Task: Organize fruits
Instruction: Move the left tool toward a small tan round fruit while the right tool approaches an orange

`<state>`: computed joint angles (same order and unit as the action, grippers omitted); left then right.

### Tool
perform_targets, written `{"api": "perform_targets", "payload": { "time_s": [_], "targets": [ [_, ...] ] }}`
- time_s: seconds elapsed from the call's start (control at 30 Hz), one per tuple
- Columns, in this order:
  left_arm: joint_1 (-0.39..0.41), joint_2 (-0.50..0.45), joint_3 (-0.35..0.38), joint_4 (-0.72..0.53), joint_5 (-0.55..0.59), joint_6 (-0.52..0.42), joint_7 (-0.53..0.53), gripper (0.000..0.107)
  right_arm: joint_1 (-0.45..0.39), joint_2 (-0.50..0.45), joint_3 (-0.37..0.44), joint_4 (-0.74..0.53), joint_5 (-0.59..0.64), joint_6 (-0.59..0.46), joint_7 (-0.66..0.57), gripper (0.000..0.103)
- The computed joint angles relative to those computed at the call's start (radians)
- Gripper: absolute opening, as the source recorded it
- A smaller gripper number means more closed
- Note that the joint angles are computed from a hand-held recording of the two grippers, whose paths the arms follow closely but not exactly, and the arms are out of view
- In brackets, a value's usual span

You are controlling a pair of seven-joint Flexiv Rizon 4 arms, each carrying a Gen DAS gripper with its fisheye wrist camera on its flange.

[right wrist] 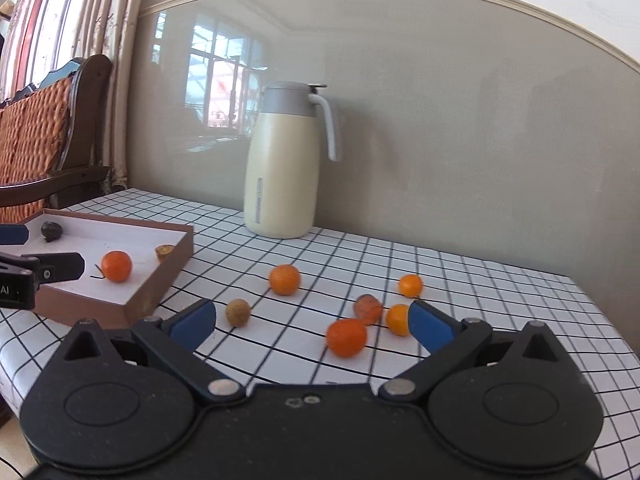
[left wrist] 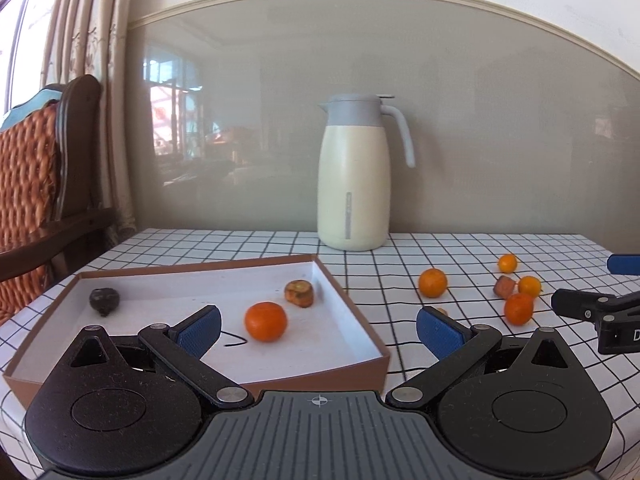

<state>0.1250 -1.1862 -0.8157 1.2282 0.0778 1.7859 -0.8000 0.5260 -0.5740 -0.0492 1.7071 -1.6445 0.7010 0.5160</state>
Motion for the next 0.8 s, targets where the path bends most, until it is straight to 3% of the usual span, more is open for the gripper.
{"api": "perform_targets", "payload": {
  "time_s": [0.47,0.8],
  "targets": [
    [-0.068,-0.032,-0.03,-0.024,0.001,-0.029,0.079,0.103,-0.038,0.09,0.043,0.151,0.034,-0.077,0.11,0.097],
    [-0.141,-0.043,0.004,-0.075,-0.067,-0.066,0.113,0.103,-0.057,0.105,0.059,0.188,0.086,-0.121,0.15,0.097]
  ]
}}
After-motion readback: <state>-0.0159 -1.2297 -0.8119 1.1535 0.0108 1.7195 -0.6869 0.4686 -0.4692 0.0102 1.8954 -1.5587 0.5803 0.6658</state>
